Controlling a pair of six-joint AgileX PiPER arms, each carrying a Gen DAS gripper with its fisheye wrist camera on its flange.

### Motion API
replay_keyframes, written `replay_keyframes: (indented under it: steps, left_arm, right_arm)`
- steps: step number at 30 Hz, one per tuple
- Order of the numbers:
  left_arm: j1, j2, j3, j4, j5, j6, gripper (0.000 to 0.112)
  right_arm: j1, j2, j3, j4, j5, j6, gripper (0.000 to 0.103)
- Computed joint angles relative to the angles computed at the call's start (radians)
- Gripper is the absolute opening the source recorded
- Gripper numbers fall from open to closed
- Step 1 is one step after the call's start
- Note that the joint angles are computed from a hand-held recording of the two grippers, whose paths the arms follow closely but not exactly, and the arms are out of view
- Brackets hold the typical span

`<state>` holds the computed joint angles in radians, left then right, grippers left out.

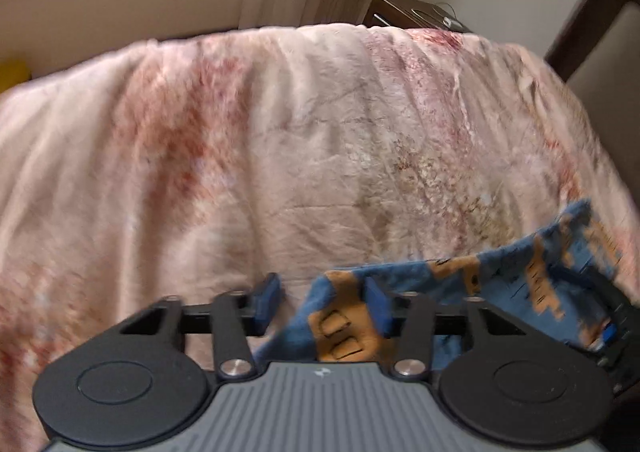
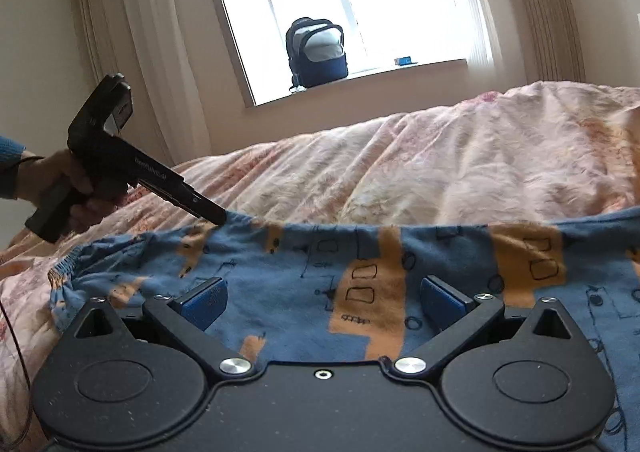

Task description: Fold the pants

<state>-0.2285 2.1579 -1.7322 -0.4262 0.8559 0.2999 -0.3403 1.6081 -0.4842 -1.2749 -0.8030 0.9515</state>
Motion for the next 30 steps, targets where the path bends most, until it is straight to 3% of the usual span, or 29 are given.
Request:
replay_keyframes:
  steps: [3, 5, 9, 13, 19, 22, 23, 24, 27, 30]
  left_arm:
    - [-0.003, 0.011, -0.023, 0.005, 0.027, -0.036, 0.013]
    - [-0.029, -0.009, -0.012, 0.056, 0.004, -0.057, 0.009]
    - [-0.11, -0.07, 0.063, 0.259, -0.106, -0.206, 0.007]
    - [-0.145, -0.017, -0.006, 0.385, -0.049, -0.366, 0.008]
    - [-0.234, 0.007, -0.086, 0.608, 0.021, -0.623, 0.015]
    - [-0.278, 0.028, -0.14, 0.692, 0.099, -0.732, 0.033]
    - [-0.286, 0.024, -0.14, 0.695, 0.101, -0.755, 0.049]
    - [-0.297, 0.016, -0.132, 0.697, 0.089, -0.778, 0.062]
    - [-0.335, -0.014, -0.114, 0.686, 0.03, -0.806, 0.08]
    - [-0.388, 0.035, -0.236, 0.658, 0.058, -0.774, 0.088]
  right_arm:
    - [0.008, -0.004, -0.002, -0.001, 0.012, 0.006, 0.102]
    - [0.014, -0.01, 0.001, 0.005, 0.022, 0.0, 0.102]
    - [0.033, -0.037, 0.014, 0.024, 0.054, -0.013, 0.102]
    - [0.067, -0.069, 0.021, 0.065, 0.135, -0.025, 0.102]
    - [0.001, -0.065, -0.043, -0.063, 0.173, 0.106, 0.102]
    - [-0.071, -0.058, -0.102, -0.156, 0.225, 0.27, 0.102]
    - [-0.109, -0.046, -0.132, -0.211, 0.226, 0.353, 0.102]
    - [-0.157, -0.032, -0.161, -0.253, 0.218, 0.423, 0.102]
    - [-0.283, -0.016, -0.219, -0.268, 0.244, 0.542, 0.102]
    - [-0.441, 0.032, -0.31, -0.353, 0.109, 0.717, 0.102]
